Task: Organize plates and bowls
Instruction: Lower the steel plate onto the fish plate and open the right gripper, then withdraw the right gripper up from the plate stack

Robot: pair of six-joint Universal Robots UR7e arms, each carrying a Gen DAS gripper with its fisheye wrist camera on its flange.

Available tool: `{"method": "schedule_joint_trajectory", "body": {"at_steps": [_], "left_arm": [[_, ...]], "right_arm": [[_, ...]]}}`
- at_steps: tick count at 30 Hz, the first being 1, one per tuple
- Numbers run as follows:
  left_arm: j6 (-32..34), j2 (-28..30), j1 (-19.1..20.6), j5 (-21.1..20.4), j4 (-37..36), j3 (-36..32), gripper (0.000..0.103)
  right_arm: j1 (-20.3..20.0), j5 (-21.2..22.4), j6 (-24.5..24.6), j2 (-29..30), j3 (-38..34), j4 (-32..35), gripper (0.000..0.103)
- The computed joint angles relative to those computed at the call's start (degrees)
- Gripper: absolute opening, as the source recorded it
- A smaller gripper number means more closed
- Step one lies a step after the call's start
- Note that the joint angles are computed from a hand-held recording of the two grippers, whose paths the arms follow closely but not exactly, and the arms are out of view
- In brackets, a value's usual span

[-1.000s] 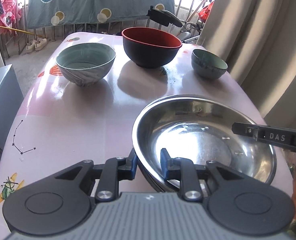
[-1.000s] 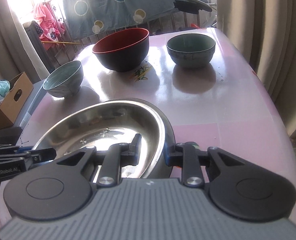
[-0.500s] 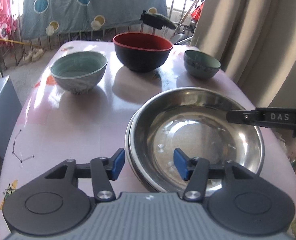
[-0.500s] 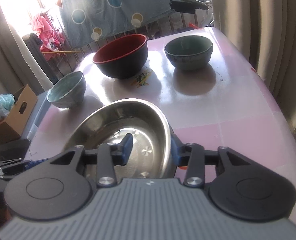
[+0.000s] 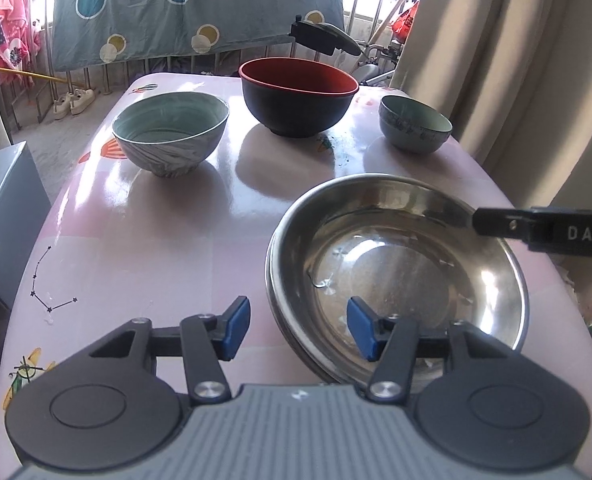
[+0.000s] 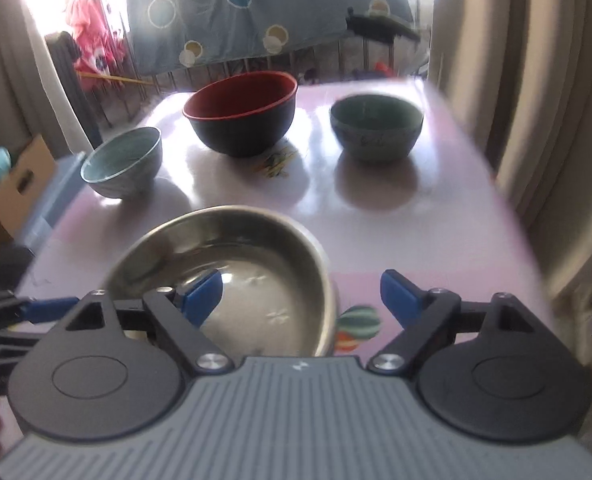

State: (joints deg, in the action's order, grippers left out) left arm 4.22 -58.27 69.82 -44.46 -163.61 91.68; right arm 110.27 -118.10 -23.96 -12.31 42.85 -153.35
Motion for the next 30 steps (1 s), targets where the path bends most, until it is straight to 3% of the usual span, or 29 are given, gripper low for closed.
{"method": "schedule_joint_trajectory", "body": {"at_steps": [5, 6, 7, 9, 12, 16, 20, 25, 30], "left_arm": [[-0.50, -0.08, 0.15, -0.41, 0.07, 0.09, 0.050], [-0.58, -0.07, 0.23, -0.52, 0.22, 0.03, 0.047], [-0.64, -0.05, 0.33, -0.70, 0.46, -0.09, 0.047], [-0.77, -0.06, 0.40, -1.01, 0.99, -0.18, 0.046], [-0.69, 0.15, 0.37, -1.15, 1.71, -0.46, 0.046], [-0.75, 0.37, 0.23, -1.38, 1.99, -0.50, 0.047], [-1.24, 0.15, 0.18, -1.49, 2.09, -0.32, 0.047], [-0.82, 0.05, -0.05, -0.85, 1.69, -0.14, 0.047], [-2.70, -0.28, -0.45, 1.23, 2.52, 0.02, 0.063]], "right_arm": [[-0.34, 0.08, 0.76, -0.99, 1.50, -2.56, 0.083], [-0.63, 0.55, 2.14, -1.45, 2.18, -2.56, 0.074], [-0.99, 1.19, 3.82, -1.92, 2.90, -2.23, 0.058], [-1.72, 2.23, 7.55, -2.61, 3.64, 0.09, 0.041], [-2.31, 3.33, 9.93, -3.23, 5.25, 0.91, 0.028], [-1.43, 0.99, 7.41, -2.64, 6.19, -0.99, 0.028], [-1.88, 2.55, 9.18, -3.25, 6.66, -1.13, 0.028], [-1.62, 2.36, 7.44, -3.52, 7.71, -3.13, 0.029], [-1.73, 3.07, 7.90, -4.47, 9.68, -5.55, 0.029]]}}
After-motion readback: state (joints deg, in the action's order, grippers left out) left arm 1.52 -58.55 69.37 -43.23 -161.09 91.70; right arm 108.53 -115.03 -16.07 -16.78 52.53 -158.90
